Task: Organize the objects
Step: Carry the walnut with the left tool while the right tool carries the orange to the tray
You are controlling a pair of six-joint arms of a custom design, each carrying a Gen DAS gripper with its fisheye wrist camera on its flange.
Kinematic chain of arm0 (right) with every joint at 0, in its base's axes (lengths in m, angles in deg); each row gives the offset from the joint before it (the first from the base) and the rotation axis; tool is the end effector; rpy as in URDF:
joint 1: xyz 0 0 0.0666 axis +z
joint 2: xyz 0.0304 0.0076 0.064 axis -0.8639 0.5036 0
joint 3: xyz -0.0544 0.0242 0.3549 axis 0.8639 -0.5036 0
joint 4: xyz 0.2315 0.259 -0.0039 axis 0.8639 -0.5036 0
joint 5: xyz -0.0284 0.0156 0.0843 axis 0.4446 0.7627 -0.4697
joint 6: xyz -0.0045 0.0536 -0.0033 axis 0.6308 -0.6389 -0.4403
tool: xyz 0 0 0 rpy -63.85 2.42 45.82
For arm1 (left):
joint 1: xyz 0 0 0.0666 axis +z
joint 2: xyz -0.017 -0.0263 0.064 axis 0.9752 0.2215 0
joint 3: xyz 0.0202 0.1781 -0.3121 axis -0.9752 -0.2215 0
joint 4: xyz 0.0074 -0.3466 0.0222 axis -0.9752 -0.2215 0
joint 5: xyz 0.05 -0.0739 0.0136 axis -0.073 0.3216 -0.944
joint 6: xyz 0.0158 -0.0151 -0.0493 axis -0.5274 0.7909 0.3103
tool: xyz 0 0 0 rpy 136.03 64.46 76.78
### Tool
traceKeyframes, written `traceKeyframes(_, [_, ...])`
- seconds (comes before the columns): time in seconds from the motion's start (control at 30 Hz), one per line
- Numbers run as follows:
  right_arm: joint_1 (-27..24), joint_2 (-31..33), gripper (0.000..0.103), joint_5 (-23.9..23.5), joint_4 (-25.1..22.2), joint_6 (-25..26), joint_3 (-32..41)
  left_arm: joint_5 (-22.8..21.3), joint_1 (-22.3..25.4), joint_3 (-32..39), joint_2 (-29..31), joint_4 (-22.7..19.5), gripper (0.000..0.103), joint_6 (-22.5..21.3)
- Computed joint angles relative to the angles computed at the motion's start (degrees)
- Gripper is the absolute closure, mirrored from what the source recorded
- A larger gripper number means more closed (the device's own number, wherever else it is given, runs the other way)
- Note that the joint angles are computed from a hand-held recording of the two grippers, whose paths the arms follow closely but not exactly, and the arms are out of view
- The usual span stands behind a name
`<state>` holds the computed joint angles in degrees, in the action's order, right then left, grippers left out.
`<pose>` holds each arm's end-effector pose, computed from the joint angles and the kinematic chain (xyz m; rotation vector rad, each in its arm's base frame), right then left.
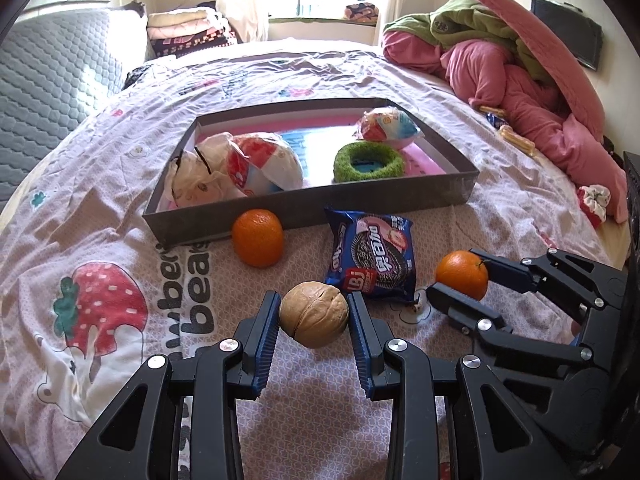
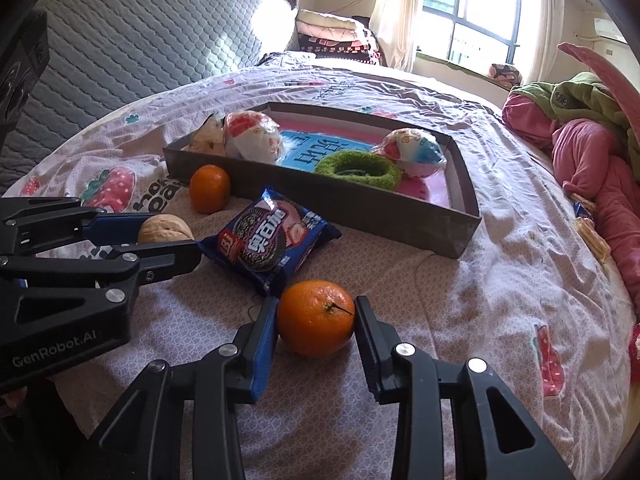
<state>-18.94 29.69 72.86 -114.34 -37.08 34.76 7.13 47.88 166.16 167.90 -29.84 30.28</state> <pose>0.4633 0.3893 0.3883 -0.5659 2.3060 0.1433 0.4661 -0.2534 0.3987 0.1296 2.4279 -0.1047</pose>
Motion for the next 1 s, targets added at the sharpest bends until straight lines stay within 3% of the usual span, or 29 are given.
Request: traceKeyframes(1.0, [-0.7,2.1,0.065,6.4,3.3,1.3,9.6,-5.1,2.2,5.7,1.3,1.6,0.068,0.2])
